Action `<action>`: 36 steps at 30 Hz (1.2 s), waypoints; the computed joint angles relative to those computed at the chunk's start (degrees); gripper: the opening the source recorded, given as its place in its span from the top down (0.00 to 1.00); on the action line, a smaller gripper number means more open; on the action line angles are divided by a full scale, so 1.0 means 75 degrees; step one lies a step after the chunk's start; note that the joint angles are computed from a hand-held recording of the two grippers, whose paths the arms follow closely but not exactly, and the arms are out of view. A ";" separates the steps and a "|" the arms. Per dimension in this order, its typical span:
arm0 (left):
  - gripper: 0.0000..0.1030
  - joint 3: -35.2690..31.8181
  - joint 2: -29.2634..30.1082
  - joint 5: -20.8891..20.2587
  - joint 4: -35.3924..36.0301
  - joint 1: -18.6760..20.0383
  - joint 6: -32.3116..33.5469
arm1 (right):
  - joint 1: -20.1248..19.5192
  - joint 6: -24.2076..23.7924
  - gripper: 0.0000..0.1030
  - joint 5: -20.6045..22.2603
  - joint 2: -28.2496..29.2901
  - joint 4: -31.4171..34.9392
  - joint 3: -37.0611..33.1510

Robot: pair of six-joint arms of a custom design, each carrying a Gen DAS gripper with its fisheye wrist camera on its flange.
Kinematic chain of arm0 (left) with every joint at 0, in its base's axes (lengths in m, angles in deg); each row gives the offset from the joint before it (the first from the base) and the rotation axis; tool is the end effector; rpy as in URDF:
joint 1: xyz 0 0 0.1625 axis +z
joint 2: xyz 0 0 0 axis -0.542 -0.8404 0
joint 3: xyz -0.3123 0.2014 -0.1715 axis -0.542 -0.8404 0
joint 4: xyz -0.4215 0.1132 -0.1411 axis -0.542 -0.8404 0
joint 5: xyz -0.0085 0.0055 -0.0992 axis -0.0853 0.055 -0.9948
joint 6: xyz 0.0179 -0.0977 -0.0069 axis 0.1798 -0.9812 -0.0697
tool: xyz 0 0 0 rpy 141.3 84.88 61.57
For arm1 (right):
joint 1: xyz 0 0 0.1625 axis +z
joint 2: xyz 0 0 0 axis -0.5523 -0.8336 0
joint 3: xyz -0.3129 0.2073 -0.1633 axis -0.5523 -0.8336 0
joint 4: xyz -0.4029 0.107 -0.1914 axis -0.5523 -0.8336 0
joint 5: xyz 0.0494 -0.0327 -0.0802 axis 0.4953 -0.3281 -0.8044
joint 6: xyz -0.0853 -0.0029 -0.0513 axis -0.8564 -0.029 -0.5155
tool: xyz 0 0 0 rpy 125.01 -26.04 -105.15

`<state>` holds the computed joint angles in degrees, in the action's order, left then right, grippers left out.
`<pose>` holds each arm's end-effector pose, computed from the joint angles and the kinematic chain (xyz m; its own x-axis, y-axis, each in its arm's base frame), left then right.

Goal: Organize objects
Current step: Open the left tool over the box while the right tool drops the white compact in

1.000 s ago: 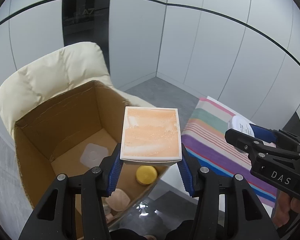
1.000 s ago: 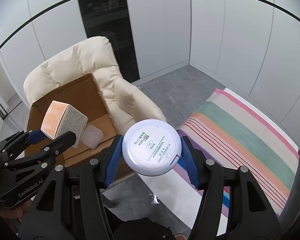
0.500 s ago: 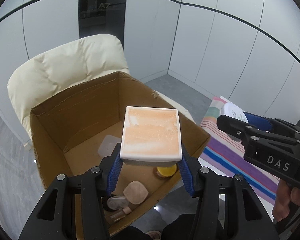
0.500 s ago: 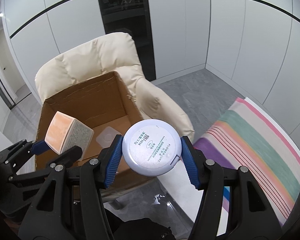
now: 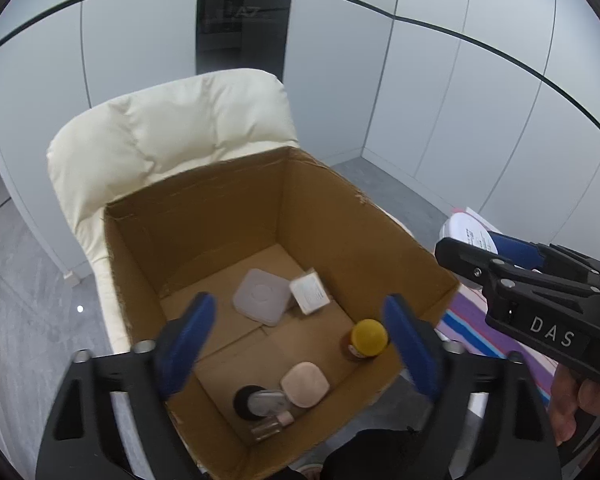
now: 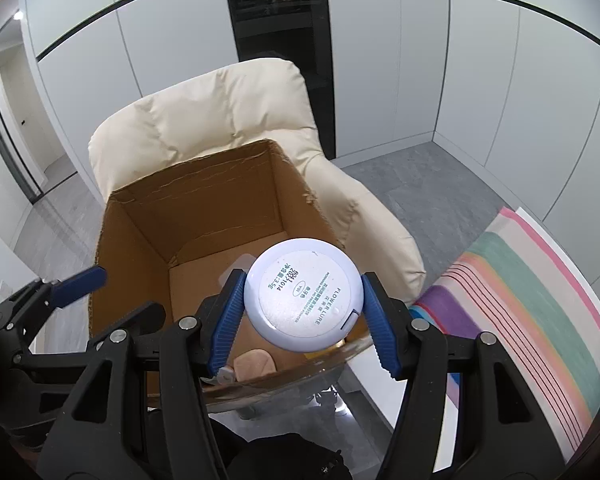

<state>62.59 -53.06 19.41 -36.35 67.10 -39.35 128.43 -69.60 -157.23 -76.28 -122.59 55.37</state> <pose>-0.5071 -0.6172 0.0428 -0.5936 -0.6642 -0.4543 0.1103 0.4921 -0.8635 0.1898 -0.7959 0.3853 -0.4417 -0.8413 0.3117 -0.8919 0.4494 -0.0508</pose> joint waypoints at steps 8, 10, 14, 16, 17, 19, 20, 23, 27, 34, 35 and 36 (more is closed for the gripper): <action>0.00 -0.0425 0.0043 -0.0308 0.2529 -0.0110 -0.2319 | 0.0097 -0.0053 0.41 0.0013 -0.0121 0.0026 0.0319; 0.00 -0.0316 -0.0062 -0.0431 0.2706 -0.0118 -0.2621 | 0.0121 -0.0097 0.41 -0.0017 -0.0151 0.0009 0.0408; 0.00 -0.0082 -0.0274 -0.0656 0.2946 -0.0150 -0.3170 | 0.0176 -0.0175 0.41 -0.0103 -0.0219 0.0073 0.0590; 0.00 0.0018 -0.0353 -0.0745 0.3007 -0.0164 -0.3330 | 0.0196 -0.0224 0.41 -0.0121 -0.0264 0.0109 0.0685; 0.00 0.0049 -0.0375 -0.0781 0.3060 -0.0172 -0.3428 | 0.0206 -0.0239 0.41 -0.0122 -0.0283 0.0122 0.0729; 0.00 0.0151 -0.0445 -0.0855 0.3093 -0.0180 -0.3546 | 0.0222 -0.0288 0.41 -0.0125 -0.0332 0.0173 0.0822; 0.00 0.0190 -0.0476 -0.0896 0.3118 -0.0184 -0.3601 | 0.0230 -0.0316 0.41 -0.0139 -0.0353 0.0181 0.0871; 0.00 0.0343 -0.0593 -0.0989 0.3126 -0.0190 -0.3766 | 0.0245 -0.0283 0.41 -0.0097 -0.0352 0.0372 0.0869; 0.00 0.0435 -0.0677 -0.1071 0.3166 -0.0194 -0.3933 | 0.0217 -0.0302 0.34 0.0180 -0.0413 0.0376 0.0888; 0.00 0.0192 -0.0503 -0.0969 0.3299 -0.0172 -0.3818 | 0.0181 -0.0025 0.21 0.0125 -0.0280 0.0273 0.0670; 0.00 0.0152 -0.0475 -0.0935 0.3291 -0.0164 -0.3791 | 0.0175 -0.0010 0.21 0.0103 -0.0263 0.0270 0.0638; 0.00 0.0111 -0.0447 -0.0913 0.3275 -0.0156 -0.3744 | 0.0164 -0.0006 0.21 0.0081 -0.0255 0.0228 0.0618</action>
<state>63.42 -56.42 12.56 -11.78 65.92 -67.43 129.66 -69.65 -156.62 -78.19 -120.88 60.01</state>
